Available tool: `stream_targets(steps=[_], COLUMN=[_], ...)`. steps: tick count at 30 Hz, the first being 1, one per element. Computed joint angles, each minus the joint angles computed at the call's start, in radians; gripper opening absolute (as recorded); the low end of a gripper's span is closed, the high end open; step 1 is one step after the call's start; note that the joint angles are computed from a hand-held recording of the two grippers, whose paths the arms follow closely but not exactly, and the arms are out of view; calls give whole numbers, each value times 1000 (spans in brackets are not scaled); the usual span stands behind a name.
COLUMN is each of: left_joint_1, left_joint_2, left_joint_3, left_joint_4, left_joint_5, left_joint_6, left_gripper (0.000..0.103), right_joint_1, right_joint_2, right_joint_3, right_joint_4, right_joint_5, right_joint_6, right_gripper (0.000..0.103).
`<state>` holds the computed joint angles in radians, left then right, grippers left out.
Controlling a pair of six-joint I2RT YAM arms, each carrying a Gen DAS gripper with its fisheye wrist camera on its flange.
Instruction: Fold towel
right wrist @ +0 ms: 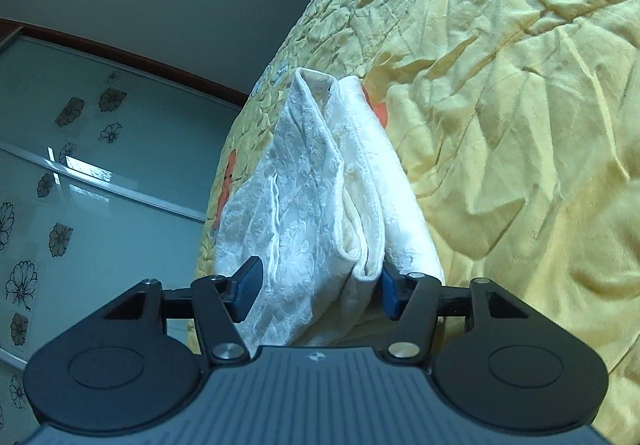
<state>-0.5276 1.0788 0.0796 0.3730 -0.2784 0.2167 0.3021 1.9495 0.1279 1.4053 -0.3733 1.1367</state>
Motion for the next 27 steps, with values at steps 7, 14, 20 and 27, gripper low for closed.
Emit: stream_targets(steps=[7, 14, 20, 27], left_joint_1=[105, 110, 125, 377], left_joint_2=[-21, 16, 113, -289], left_joint_3=[-29, -36, -28, 57], left_joint_4=[83, 89, 159, -340], left_joint_5=[88, 109, 125, 510], left_joint_6=[38, 54, 46, 132], left_gripper=[40, 30, 29, 53], right_joint_1=[-16, -15, -29, -152], right_joint_2=[27, 49, 127, -194], right_joint_3=[-30, -7, 8, 2], right_joint_4=[73, 15, 71, -244], right_joint_5=[-19, -24, -45, -101], right_joint_6=[-2, -34, -33, -120], right_gripper=[16, 14, 14, 26])
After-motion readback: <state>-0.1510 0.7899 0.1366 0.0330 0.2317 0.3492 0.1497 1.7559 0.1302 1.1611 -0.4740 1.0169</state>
